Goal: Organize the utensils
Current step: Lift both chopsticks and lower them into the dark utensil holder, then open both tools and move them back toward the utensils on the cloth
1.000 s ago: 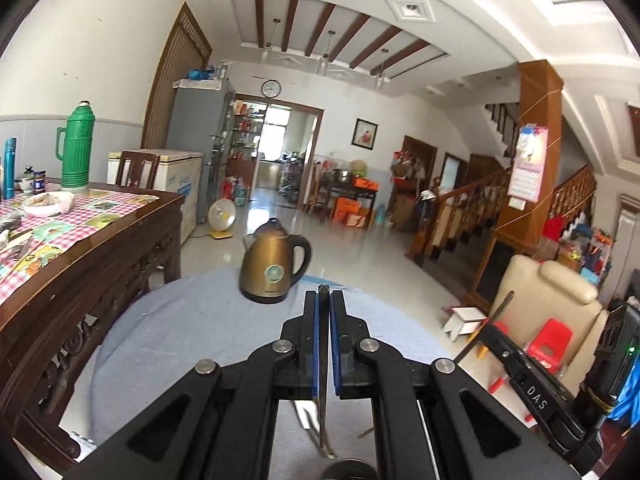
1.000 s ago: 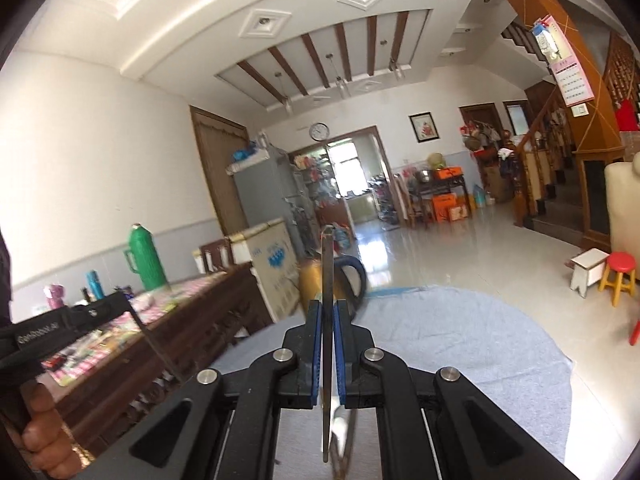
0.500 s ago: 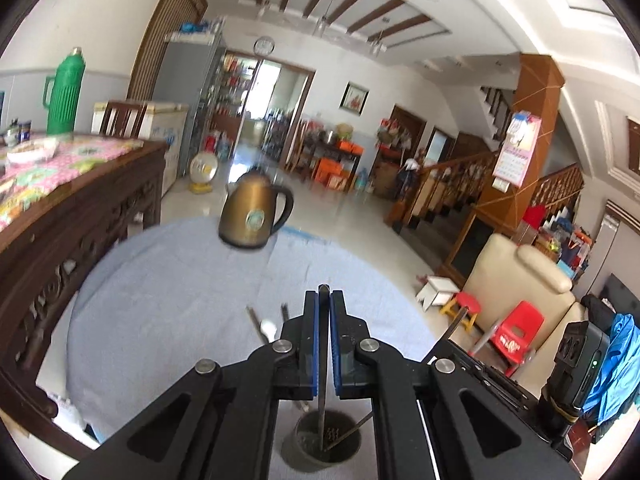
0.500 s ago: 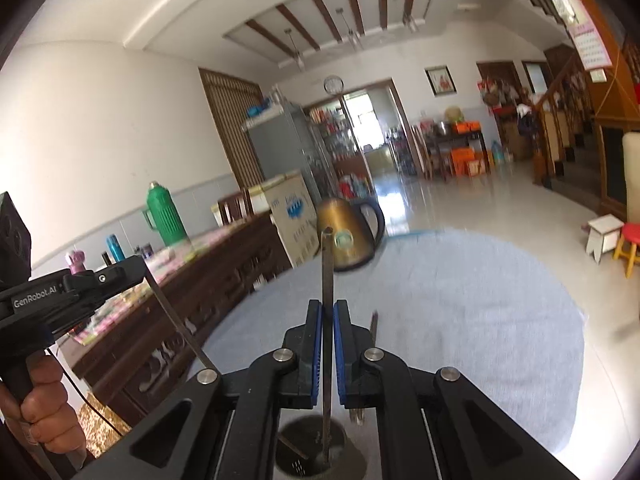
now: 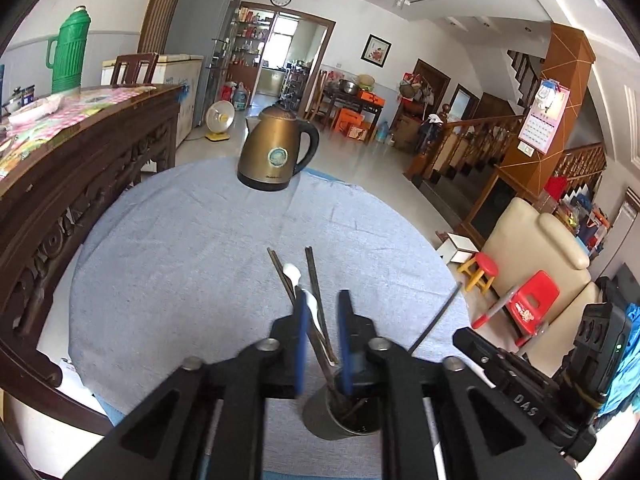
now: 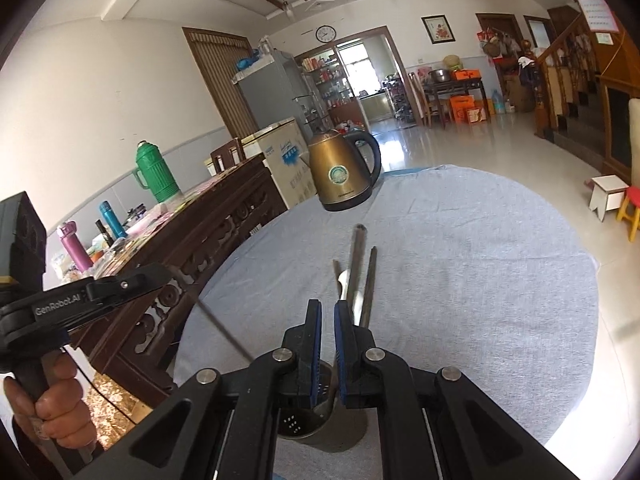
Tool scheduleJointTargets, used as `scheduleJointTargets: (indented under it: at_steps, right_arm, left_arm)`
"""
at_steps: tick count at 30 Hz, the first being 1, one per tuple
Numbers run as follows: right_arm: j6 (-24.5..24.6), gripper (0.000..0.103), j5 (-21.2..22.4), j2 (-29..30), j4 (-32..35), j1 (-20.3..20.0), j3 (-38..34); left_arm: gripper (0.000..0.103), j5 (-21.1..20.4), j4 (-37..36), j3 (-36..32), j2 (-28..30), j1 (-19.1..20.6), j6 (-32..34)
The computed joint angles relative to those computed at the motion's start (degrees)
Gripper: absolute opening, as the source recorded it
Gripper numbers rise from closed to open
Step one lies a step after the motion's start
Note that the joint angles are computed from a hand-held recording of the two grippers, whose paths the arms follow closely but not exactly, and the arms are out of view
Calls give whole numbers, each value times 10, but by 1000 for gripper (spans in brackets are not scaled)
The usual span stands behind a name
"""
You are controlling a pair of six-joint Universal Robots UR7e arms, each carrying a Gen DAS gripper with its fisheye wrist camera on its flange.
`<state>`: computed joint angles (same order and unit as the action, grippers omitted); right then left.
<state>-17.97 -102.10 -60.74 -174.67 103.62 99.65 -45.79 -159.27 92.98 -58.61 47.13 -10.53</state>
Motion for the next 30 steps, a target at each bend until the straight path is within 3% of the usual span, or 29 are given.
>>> scheduleJointTargets:
  at_steps: [2, 4, 7, 9, 11, 14, 18, 21, 25, 30]
  right_arm:
    - [3, 32, 15, -5, -5, -5, 5]
    - [12, 52, 31, -10, -23, -10, 11]
    - [14, 53, 55, -16, -84, -17, 23]
    - [25, 48, 59, -22, -105, -24, 24]
    - [42, 38, 58, -22, -108, -32, 17]
    - [66, 38, 57, -11, -78, -50, -14]
    - [74, 38, 64, 27, 40, -76, -97]
    - [59, 38, 70, 78, 186, -92, -190]
    - [50, 38, 112, 164, 375, -107, -324]
    - [44, 38, 128, 252, 488, -103, -438]
  left_arm:
    - [49, -3, -22, 6, -5, -1, 12]
    - [54, 0, -64, 15, -11, -4, 36]
    - [57, -3, -113, 21, -20, -3, 66]
    - [61, 5, -147, 22, -22, -1, 78]
    - [61, 21, -166, 19, -24, 6, 78]
    - [61, 33, -147, 4, -21, 25, 54]
    - [61, 34, -79, -25, -9, 64, -7]
    - [61, 25, -17, -49, 8, 95, -45]
    - [61, -1, 70, -79, 32, 129, -102]
    - [49, -23, 127, -110, 57, 153, -128]
